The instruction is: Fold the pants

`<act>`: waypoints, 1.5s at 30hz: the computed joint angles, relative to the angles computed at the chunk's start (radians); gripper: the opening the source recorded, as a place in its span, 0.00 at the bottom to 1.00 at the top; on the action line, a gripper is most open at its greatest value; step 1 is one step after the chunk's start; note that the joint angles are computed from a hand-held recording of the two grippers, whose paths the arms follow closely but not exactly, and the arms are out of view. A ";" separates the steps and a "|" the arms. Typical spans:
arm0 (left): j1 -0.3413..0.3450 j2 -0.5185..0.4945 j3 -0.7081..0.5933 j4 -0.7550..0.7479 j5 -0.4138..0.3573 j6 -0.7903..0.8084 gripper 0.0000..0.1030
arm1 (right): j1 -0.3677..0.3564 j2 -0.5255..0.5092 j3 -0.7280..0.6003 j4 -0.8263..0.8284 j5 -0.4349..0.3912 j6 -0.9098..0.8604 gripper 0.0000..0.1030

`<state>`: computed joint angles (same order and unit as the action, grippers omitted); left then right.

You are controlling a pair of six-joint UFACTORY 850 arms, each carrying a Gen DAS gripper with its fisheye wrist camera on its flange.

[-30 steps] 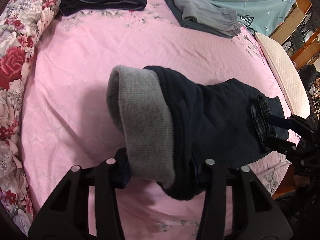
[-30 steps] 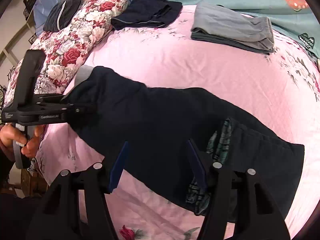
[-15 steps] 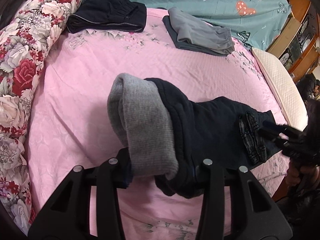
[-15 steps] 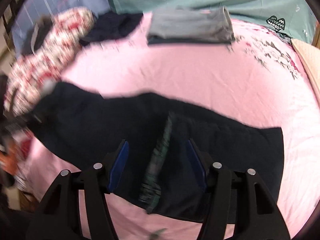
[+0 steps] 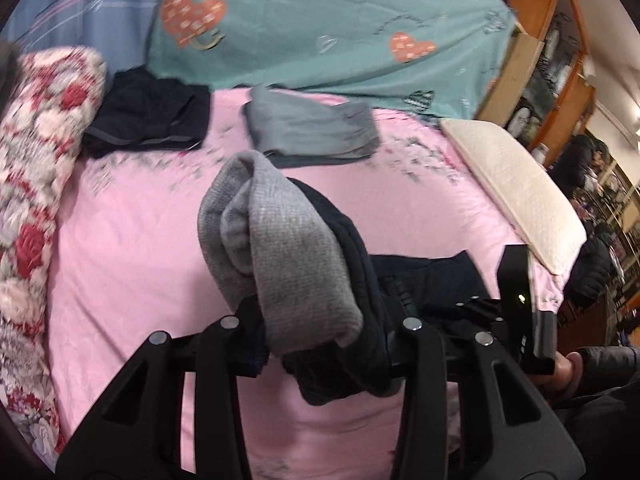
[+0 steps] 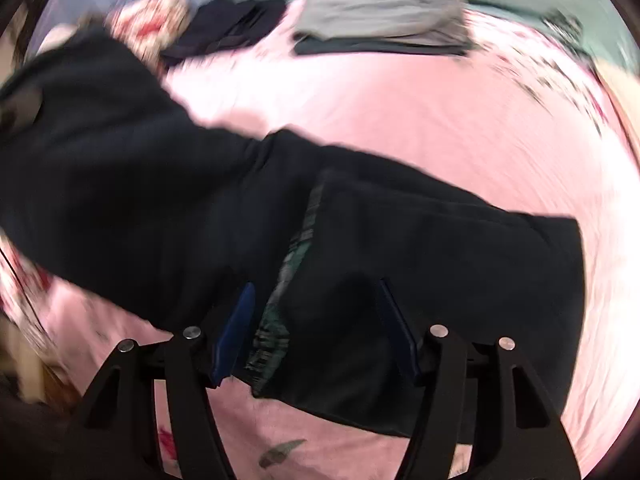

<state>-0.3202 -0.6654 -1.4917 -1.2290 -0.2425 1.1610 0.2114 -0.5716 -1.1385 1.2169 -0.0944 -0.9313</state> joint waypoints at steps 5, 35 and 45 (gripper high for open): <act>-0.102 -0.035 -0.083 0.083 0.004 -0.044 0.37 | -0.075 0.082 0.100 0.523 -0.042 -0.444 0.62; -0.147 -0.169 -0.197 1.278 -0.092 -1.464 0.61 | -0.364 0.026 0.175 0.562 -0.743 -0.329 0.72; -0.163 -0.075 -0.055 1.299 -0.032 -1.336 0.63 | -0.262 0.012 -0.013 0.251 -0.624 -0.057 0.26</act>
<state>-0.4834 -0.7404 -1.5471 0.0698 -0.2748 -0.1748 -0.0506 -0.5591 -1.1511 1.4676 -0.7188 -0.9887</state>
